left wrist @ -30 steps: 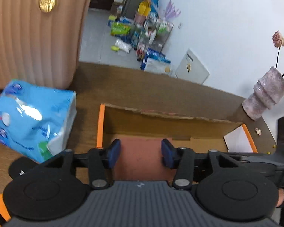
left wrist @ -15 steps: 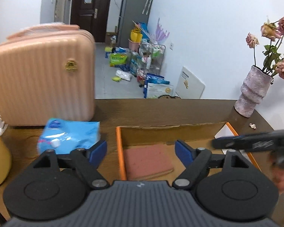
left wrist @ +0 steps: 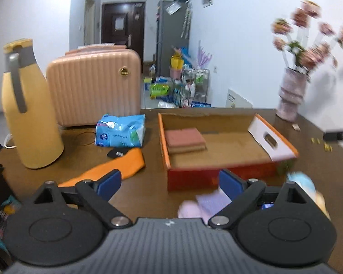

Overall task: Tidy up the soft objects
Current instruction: 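Move the left gripper back to the purple satin bow, then close the left gripper on the purple satin bow and lift it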

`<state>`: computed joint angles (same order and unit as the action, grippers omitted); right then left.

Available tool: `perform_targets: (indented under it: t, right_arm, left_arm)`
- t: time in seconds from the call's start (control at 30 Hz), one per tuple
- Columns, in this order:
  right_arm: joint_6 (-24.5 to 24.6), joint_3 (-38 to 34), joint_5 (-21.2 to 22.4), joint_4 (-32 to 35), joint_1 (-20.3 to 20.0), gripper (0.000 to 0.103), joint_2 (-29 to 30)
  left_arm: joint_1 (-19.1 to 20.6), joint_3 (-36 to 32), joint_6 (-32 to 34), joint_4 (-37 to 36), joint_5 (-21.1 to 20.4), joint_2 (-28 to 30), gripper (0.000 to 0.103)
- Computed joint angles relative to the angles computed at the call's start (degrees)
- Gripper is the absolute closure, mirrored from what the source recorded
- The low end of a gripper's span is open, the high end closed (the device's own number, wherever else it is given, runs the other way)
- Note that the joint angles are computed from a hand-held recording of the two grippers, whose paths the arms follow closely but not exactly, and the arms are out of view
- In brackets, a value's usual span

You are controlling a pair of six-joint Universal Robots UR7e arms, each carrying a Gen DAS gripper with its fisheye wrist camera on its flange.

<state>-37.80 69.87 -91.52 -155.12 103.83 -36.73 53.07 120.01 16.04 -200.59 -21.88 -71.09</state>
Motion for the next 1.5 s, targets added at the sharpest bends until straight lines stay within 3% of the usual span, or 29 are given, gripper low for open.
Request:
perform_targets:
  t: [0.17, 0.3, 0.43, 0.6, 0.7, 0.8, 0.97, 1.13, 1.27, 1.33, 1.4, 1.5]
  right_arm:
    - [-6.2, 17.0, 3.9, -10.5, -2.8, 0.027, -8.7]
    - [-8.3, 28.1, 4.4, -19.1, -5.4, 0.023, -13.1]
    - [-11.2, 36.8, 6.8, -26.4, -8.2, 0.023, -15.1]
    - [-10.9, 42.0, 8.0, -30.5, -9.9, 0.023, -14.8]
    - [-6.9, 43.4, 10.7, -31.0, -11.3, 0.024, -14.6]
    - [-4.9, 43.9, 13.0, -30.3, -12.3, 0.026, -14.4]
    - [-6.5, 42.9, 13.1, -30.2, -12.2, 0.031, -13.2]
    - [-3.5, 41.8, 13.5, -32.1, -12.6, 0.033, -11.7]
    - [-3.9, 41.3, 12.3, -31.2, -12.7, 0.033, -11.7]
    - [-3.8, 41.1, 12.0, -30.9, -12.6, 0.033, -11.8]
    - [-4.3, 41.1, 12.4, -30.4, -12.6, 0.034, -12.1]
    - [-5.3, 41.3, 12.5, -30.0, -12.2, 0.035, -12.2]
  left_arm:
    - [-6.0, 9.7, -0.6, -10.4, 3.6, 2.6, 0.006]
    - [-10.2, 13.9, 4.2, -24.7, 4.2, 7.9, 0.003]
    - [-11.4, 16.7, -4.0, -20.7, 2.2, 9.4, 0.002]
    - [-9.5, 15.3, -5.2, -16.8, 0.6, 13.4, 0.002]
    - [-8.6, 14.6, -7.1, -11.5, -0.8, 13.9, 0.002]
    - [-7.8, 13.8, -7.0, -11.1, -4.3, 14.3, 0.003]
    - [-5.3, 11.9, -10.8, -6.1, -10.4, 14.6, 0.003]
    - [-3.5, 10.1, -11.3, -4.0, -13.1, 14.9, 0.004]
    - [-2.3, 9.1, -12.4, -3.1, -14.7, 15.1, 0.013]
    - [-1.8, 9.2, -13.8, -2.0, -16.4, 14.7, 0.025]
    - [-1.1, 9.4, -15.7, 0.4, -19.1, 13.8, 0.063]
    - [0.6, 11.0, -18.9, 4.1, -27.0, 9.9, 0.067]
